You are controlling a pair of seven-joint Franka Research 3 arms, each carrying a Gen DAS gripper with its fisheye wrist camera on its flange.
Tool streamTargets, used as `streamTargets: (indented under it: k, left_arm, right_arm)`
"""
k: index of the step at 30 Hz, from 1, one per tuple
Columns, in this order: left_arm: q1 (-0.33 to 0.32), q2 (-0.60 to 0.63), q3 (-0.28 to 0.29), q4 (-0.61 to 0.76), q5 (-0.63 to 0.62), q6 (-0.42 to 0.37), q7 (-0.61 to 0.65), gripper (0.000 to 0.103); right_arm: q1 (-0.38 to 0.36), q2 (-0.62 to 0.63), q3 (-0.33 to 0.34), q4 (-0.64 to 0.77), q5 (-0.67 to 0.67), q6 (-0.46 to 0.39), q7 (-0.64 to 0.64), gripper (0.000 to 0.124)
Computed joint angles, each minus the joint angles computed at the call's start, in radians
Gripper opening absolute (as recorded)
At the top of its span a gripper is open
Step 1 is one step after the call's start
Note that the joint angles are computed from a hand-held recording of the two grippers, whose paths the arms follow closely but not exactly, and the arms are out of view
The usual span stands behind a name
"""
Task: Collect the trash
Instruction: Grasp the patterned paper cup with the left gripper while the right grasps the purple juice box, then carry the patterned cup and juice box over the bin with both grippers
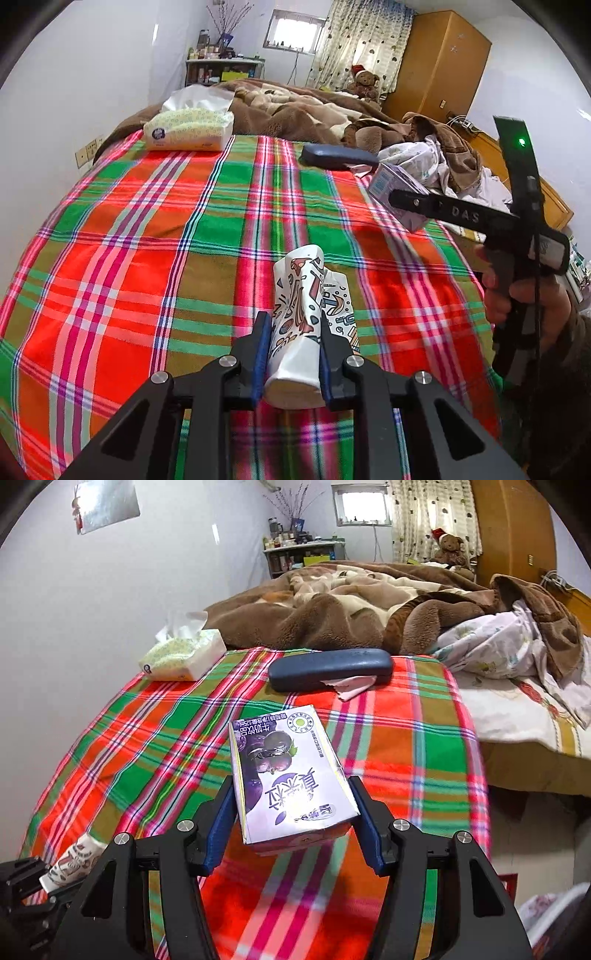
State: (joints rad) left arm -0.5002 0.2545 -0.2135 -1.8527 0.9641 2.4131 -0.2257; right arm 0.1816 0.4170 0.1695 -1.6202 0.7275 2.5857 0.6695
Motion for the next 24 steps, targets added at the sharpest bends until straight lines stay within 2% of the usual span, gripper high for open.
streamTargets:
  k: [9, 16, 24]
  left_arm:
    - [-0.056, 0.013, -0.019, 0.087, 0.050, -0.092, 0.032, 0.023]
    - [-0.107, 0.061, -0.021, 0.187, 0.074, -0.129, 0.083, 0.023]
    - [-0.187, 0.188, 0.007, 0.391, 0.080, -0.132, 0.204, 0.023]
  right_arm:
    - [-0.050, -0.136, -0.002, -0.141, 0.176, 0.008, -0.134, 0.060]
    - [-0.060, -0.225, -0.047, -0.227, 0.291, 0.020, -0.224, 0.060]
    - [-0.067, -0.327, -0.114, -0.345, 0.383, 0.044, -0.299, 0.060]
